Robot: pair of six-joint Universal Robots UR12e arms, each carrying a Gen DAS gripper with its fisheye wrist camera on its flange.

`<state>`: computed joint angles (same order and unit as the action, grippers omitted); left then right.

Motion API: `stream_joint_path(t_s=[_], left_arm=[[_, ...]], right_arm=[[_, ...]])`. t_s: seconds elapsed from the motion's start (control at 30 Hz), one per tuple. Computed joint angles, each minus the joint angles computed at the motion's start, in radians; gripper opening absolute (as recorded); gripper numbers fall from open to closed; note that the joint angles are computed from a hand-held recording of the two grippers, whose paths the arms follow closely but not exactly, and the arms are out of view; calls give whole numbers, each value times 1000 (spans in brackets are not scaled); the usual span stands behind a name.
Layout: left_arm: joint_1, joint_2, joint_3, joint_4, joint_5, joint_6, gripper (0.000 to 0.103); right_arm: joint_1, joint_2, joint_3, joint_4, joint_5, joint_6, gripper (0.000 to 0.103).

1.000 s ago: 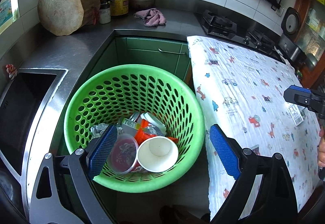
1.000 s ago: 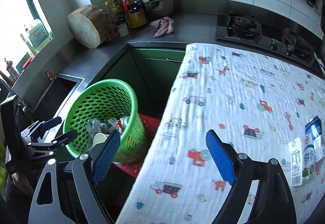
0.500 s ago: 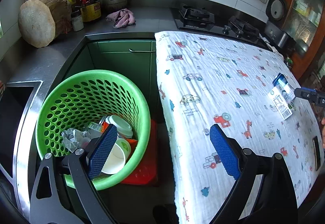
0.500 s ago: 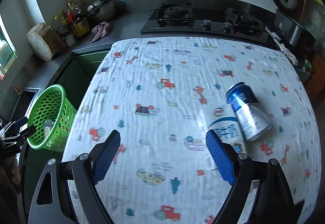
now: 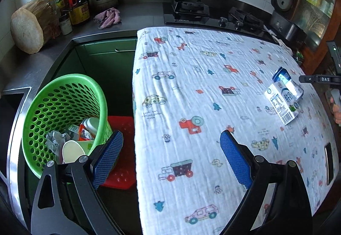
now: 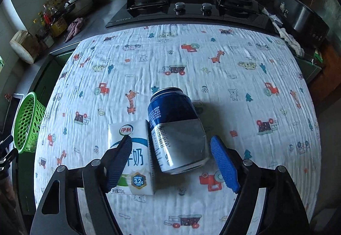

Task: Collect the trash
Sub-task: 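Grasp the blue can with the right tool, then grasp the white milk carton with the left tool while the right tool holds the can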

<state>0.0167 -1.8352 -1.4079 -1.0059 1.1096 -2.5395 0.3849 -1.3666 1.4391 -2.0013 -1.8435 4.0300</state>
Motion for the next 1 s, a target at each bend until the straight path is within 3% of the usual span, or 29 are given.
stream_joint_path(t_s=[0.2, 0.6, 0.9, 1.0], left_arm=[[-25, 12, -6, -5, 17, -2, 91], [-54, 29, -17, -42, 21, 11, 91], [-81, 29, -15, -81, 21, 28, 91], [-93, 25, -7, -101, 15, 34, 91]], right_arm=[[-46, -3, 35, -18, 94, -79, 69], [-94, -3, 79, -104, 226, -126, 67], [-110, -3, 111, -169, 258, -100, 71], [-105, -7, 122, -188, 231, -82, 70]])
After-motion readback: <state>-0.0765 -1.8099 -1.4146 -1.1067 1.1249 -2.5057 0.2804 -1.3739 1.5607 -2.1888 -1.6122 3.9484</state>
